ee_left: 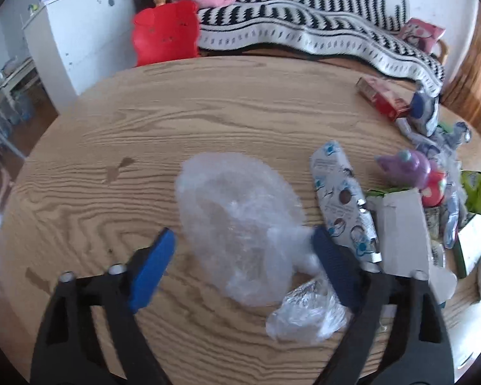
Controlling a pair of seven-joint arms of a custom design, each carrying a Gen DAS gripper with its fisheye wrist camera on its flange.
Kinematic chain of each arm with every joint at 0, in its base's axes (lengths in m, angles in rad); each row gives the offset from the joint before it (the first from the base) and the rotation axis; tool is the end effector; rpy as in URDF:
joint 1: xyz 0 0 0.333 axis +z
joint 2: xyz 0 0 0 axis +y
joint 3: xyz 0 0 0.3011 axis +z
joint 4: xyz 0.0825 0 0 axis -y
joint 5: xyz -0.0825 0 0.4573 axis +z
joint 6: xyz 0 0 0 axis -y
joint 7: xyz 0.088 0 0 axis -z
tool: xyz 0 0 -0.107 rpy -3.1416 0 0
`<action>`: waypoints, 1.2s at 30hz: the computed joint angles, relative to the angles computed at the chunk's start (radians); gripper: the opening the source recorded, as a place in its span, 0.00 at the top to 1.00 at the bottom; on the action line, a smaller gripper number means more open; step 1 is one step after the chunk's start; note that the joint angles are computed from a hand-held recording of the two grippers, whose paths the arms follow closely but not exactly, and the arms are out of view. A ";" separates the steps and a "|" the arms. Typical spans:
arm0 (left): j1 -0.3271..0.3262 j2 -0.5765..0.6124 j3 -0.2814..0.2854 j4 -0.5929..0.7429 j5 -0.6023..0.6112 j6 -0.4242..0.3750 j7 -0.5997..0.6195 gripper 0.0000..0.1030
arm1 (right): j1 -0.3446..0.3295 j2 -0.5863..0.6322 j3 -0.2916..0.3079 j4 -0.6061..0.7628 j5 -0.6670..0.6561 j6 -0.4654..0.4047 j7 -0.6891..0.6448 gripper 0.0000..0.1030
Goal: Collect trash
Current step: 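Grasp the clear plastic bag with the left tool while the right tool grasps the crumpled white paper, then carry both items to the black bin and open both tools to drop them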
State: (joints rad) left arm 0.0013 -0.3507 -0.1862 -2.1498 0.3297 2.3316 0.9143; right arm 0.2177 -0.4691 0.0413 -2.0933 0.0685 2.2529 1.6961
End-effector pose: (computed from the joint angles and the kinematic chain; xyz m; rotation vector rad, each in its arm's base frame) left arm 0.5596 -0.1081 0.5710 -2.0801 1.5327 -0.4724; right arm 0.5135 0.1419 0.6618 -1.9094 1.7112 -0.4158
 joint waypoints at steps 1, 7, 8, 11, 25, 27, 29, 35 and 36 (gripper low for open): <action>-0.008 -0.005 0.009 -0.004 -0.019 0.010 0.020 0.43 | 0.000 0.005 0.002 0.002 -0.004 -0.003 -0.002 0.05; -0.015 -0.063 0.018 -0.005 -0.093 -0.009 0.052 0.97 | -0.005 0.061 0.012 0.025 -0.031 -0.018 0.007 0.05; -0.014 -0.073 0.016 -0.007 -0.097 -0.005 0.046 0.97 | -0.004 0.073 0.011 0.032 -0.030 -0.022 0.006 0.05; -0.018 -0.115 0.008 -0.018 -0.106 0.011 0.041 0.97 | -0.003 0.107 0.009 0.048 -0.032 -0.013 0.003 0.05; -0.173 0.003 -0.069 0.112 -0.178 0.103 0.155 0.97 | -0.014 0.012 -0.030 -0.018 0.000 0.033 -0.098 0.44; -0.209 0.050 -0.078 0.152 -0.208 0.123 0.182 0.97 | -0.042 -0.062 -0.051 -0.065 0.000 0.061 -0.100 0.44; -0.243 0.112 -0.103 0.207 -0.202 0.144 0.209 0.97 | -0.074 -0.127 -0.075 -0.110 0.002 0.077 -0.102 0.44; -0.366 0.330 -0.162 0.398 -0.194 0.200 0.267 0.97 | -0.253 -0.270 -0.154 -0.228 -0.053 0.043 -0.081 0.44; -0.389 0.365 -0.168 0.429 -0.196 0.206 0.283 0.97 | -0.297 -0.288 -0.173 -0.245 -0.070 0.033 -0.076 0.44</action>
